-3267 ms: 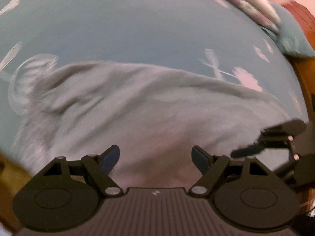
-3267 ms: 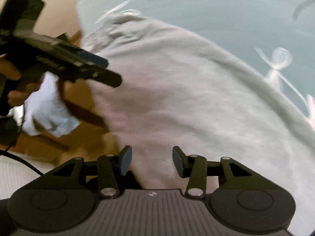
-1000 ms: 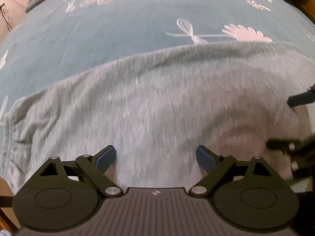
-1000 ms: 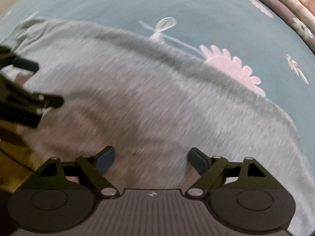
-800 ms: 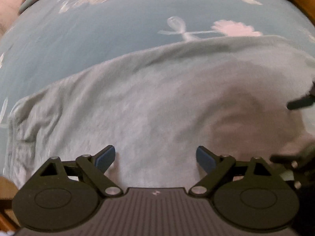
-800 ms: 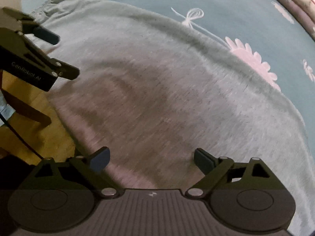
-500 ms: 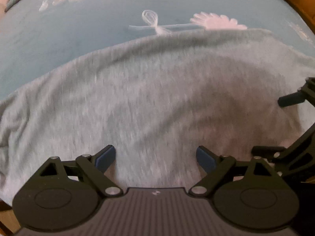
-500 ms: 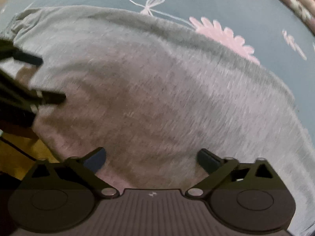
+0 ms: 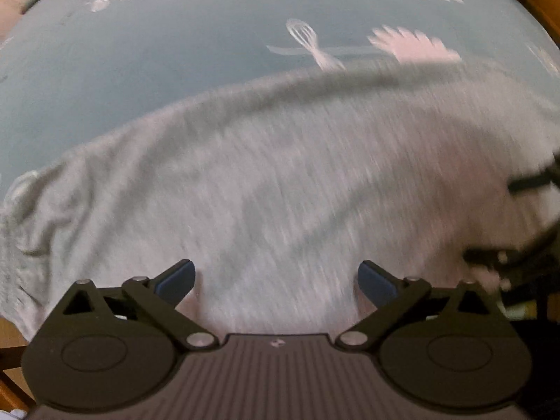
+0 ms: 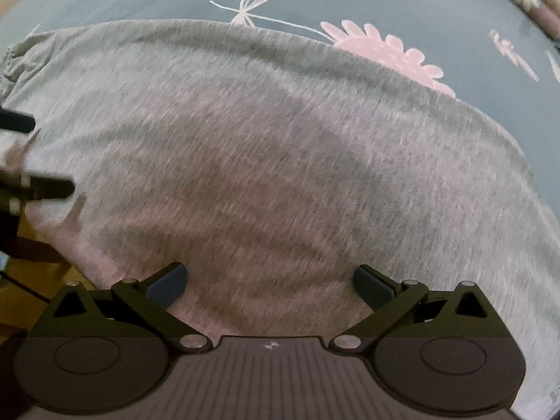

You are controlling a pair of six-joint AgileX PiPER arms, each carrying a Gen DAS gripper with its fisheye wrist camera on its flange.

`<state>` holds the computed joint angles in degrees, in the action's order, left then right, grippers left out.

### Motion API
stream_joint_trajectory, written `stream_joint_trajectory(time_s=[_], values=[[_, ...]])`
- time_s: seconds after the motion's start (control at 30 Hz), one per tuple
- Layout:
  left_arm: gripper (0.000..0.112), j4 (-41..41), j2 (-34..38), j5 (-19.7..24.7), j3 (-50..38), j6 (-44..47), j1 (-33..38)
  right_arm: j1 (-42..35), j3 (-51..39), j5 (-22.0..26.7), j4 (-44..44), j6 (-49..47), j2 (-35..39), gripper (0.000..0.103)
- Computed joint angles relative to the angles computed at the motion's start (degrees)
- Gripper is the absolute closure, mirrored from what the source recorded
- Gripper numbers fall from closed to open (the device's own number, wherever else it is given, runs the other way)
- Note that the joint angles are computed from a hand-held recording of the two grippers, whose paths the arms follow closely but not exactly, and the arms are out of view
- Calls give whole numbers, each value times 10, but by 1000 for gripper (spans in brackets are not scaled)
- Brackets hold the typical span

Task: Fold clothes
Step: 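Press and smooth the flipped pants flat with both open grippers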

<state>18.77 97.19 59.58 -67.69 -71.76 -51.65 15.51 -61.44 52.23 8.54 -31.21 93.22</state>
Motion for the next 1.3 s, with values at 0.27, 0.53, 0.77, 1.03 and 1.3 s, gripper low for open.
stream_joint_trajectory(time_s=[0.27, 0.53, 0.77, 1.03, 1.3], values=[[13, 17, 64, 26, -81, 20, 52, -24, -108, 71, -6, 85, 63, 0], [12, -62, 64, -25, -44, 18, 93, -2, -140, 79, -40, 146, 99, 0], [10, -77, 56, -33, -33, 42, 101, 36, -162, 97, -85, 194, 123, 0], [10, -92, 47, -36, -25, 89, 104, 52, -175, 111, -98, 260, 138, 0], [10, -54, 30, -49, 1, 55, 73, 55, -103, 37, -91, 274, 97, 0]])
